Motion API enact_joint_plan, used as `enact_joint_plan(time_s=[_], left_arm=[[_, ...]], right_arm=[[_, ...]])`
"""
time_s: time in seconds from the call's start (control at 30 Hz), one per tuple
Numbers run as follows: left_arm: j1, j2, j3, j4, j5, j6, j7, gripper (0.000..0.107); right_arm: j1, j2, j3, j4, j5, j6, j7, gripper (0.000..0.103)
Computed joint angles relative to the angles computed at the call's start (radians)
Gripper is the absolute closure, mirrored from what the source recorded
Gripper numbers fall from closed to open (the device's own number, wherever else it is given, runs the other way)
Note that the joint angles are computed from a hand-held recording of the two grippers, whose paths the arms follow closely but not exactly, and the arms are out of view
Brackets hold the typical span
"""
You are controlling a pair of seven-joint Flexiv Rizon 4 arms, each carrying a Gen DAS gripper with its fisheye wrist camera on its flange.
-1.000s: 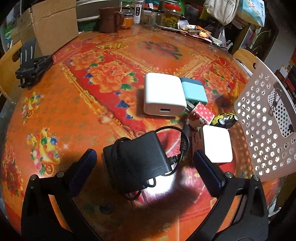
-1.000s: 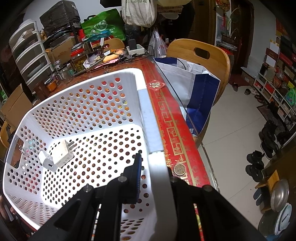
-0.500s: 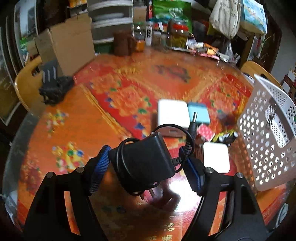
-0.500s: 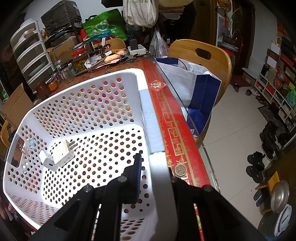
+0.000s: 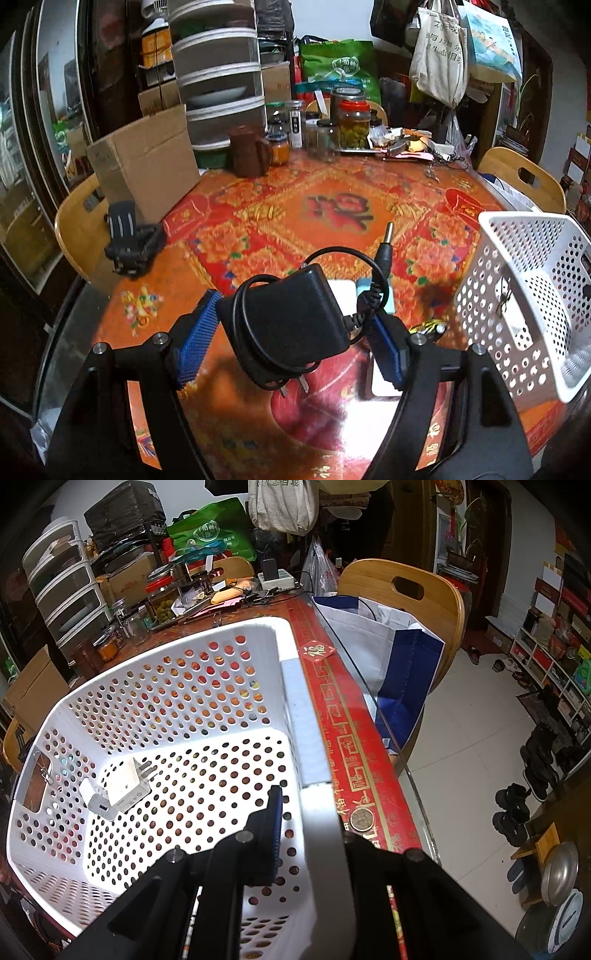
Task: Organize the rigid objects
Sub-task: 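Grasp the black charger with cable using the left tool and lift, then lower the black charger into the basket with the left tool and release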
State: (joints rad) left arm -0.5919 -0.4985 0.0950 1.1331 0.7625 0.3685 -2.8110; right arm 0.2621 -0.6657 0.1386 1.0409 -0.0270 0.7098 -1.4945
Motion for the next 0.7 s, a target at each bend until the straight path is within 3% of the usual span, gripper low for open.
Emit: enact_joint_plan(time_s=[0.7], left_arm=[[-0.065, -0.187, 0.058, -0.382, -0.029, -0.13, 0.212, 0.033]], right_arm=[[0.003, 0.002, 0.002, 0.005, 0.001, 0.003, -0.009, 0.091]])
